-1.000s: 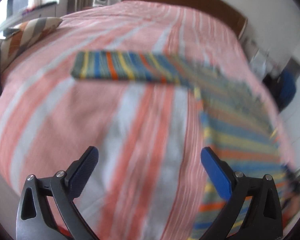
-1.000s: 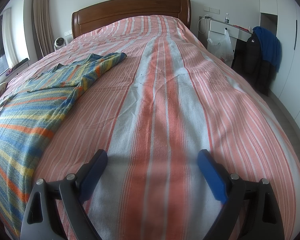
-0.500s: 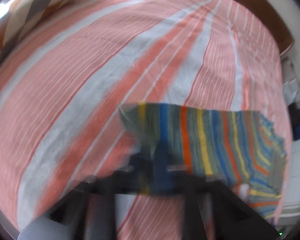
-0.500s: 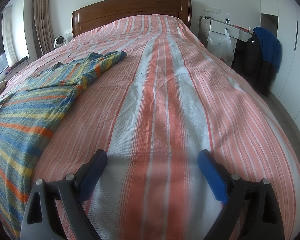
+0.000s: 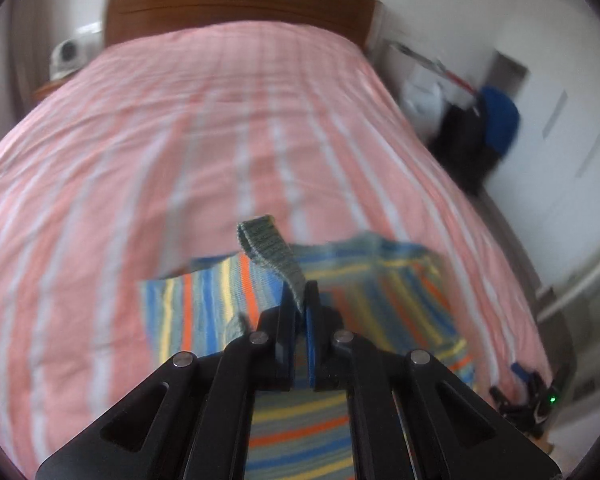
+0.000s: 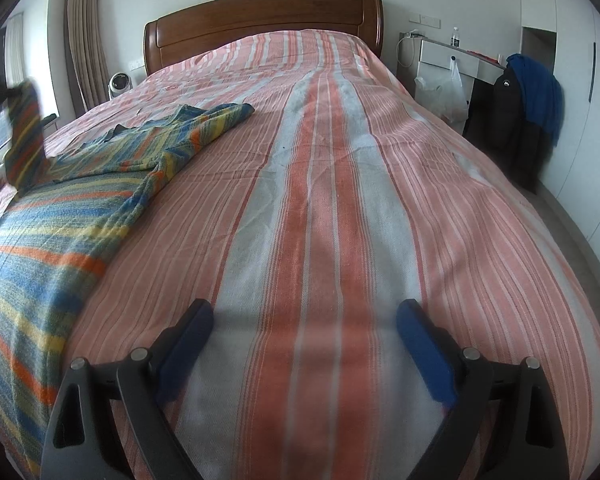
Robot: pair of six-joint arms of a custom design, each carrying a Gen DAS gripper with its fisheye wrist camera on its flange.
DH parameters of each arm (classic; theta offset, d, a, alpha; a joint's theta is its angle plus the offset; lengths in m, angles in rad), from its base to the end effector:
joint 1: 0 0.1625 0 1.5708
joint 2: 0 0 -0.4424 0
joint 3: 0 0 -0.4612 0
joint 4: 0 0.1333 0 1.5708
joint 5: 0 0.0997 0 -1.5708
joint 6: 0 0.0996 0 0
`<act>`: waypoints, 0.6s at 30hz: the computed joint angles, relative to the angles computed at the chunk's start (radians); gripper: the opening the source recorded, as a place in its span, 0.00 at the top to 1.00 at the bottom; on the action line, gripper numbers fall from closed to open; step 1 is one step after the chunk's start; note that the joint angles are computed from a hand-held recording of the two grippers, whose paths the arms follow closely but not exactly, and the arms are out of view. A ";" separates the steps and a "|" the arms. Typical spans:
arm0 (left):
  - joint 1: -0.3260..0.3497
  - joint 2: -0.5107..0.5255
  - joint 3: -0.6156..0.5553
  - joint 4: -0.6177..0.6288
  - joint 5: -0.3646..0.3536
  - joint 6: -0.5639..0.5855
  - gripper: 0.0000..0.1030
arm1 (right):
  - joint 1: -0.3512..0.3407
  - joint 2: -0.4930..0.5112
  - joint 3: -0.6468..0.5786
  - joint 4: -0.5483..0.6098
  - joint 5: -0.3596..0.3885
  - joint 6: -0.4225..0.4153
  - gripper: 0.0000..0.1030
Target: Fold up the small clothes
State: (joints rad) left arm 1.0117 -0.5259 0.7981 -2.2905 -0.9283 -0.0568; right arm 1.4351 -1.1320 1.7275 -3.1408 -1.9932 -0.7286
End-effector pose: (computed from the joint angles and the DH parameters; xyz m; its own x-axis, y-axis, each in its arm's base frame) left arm -0.3410 -0.9087 0.2318 -0.8421 0.1611 -0.5148 0.4311 0.7747 -0.4627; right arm -0.0032 -0.7070 0.3358 -0.6906 -0.0277 0.7227 -0.5145 0.7211 -0.4641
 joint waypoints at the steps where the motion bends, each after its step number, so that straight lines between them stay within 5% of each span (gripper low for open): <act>1: 0.001 0.035 -0.044 0.043 -0.021 -0.012 0.94 | 0.000 0.000 0.000 -0.001 0.000 -0.001 0.10; 3: 0.011 0.122 -0.158 0.184 -0.060 -0.075 0.63 | -0.001 -0.001 0.000 0.000 0.001 -0.001 0.10; 4: 0.013 0.151 -0.176 0.212 -0.048 -0.103 0.38 | -0.001 -0.001 0.000 0.000 0.002 -0.001 0.10; 8: 0.021 0.091 -0.032 0.073 -0.045 -0.075 0.29 | -0.001 -0.001 0.001 -0.001 0.001 -0.002 0.10; 12: 0.040 0.017 0.091 -0.048 0.040 -0.093 0.12 | -0.003 -0.003 0.002 -0.001 0.005 -0.002 0.10; 17: 0.086 -0.054 0.211 0.135 0.215 -0.235 0.17 | -0.001 -0.004 0.004 -0.005 0.006 -0.004 0.10; 18: 0.086 -0.096 0.265 0.111 0.202 -0.234 0.17 | -0.001 -0.004 0.005 -0.006 0.005 -0.004 0.10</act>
